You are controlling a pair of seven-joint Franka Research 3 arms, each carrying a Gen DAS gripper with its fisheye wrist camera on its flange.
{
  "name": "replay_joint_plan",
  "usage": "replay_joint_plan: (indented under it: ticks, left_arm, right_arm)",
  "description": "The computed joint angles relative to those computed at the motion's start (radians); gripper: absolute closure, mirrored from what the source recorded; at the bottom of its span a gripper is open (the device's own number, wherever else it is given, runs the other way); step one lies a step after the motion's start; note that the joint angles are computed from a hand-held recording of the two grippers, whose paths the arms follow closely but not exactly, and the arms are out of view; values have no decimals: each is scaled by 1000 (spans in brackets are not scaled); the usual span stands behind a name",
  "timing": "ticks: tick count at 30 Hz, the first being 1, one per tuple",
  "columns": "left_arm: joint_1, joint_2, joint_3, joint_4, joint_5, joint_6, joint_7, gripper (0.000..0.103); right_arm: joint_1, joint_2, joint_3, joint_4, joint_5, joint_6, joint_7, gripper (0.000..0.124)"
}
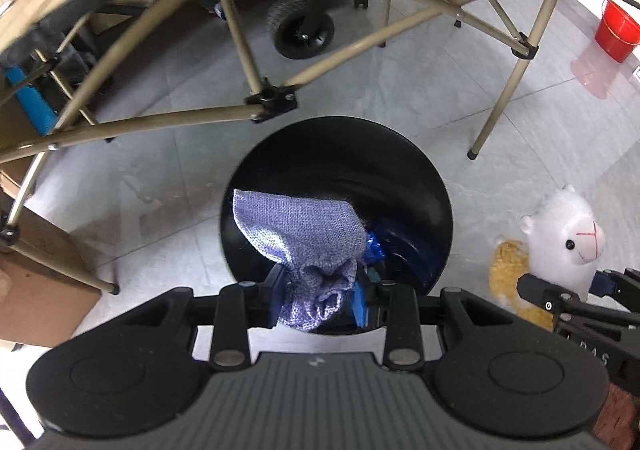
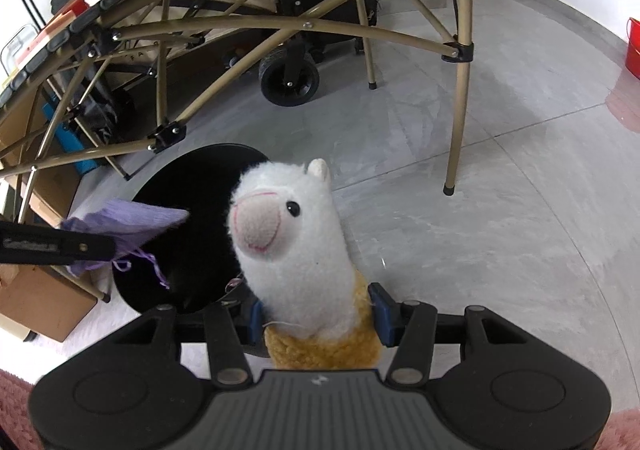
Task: Collect trash
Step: 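Lower the left tool into the bin and open it to drop the purple pouch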
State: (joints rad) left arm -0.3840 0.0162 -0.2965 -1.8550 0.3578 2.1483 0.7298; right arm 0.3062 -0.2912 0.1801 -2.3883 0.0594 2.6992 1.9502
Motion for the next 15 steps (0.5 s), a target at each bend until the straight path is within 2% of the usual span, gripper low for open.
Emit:
replay_joint_plan:
  ticks: [9, 15]
  left_arm:
    - [11, 66, 12, 41, -59, 19, 12, 70]
    - [4, 120, 16, 92, -56, 0, -3, 70]
  right_arm:
    - [-18, 3, 16, -1, -45, 22, 52, 74]
    - [-37, 8, 24, -2, -82, 27, 97, 74]
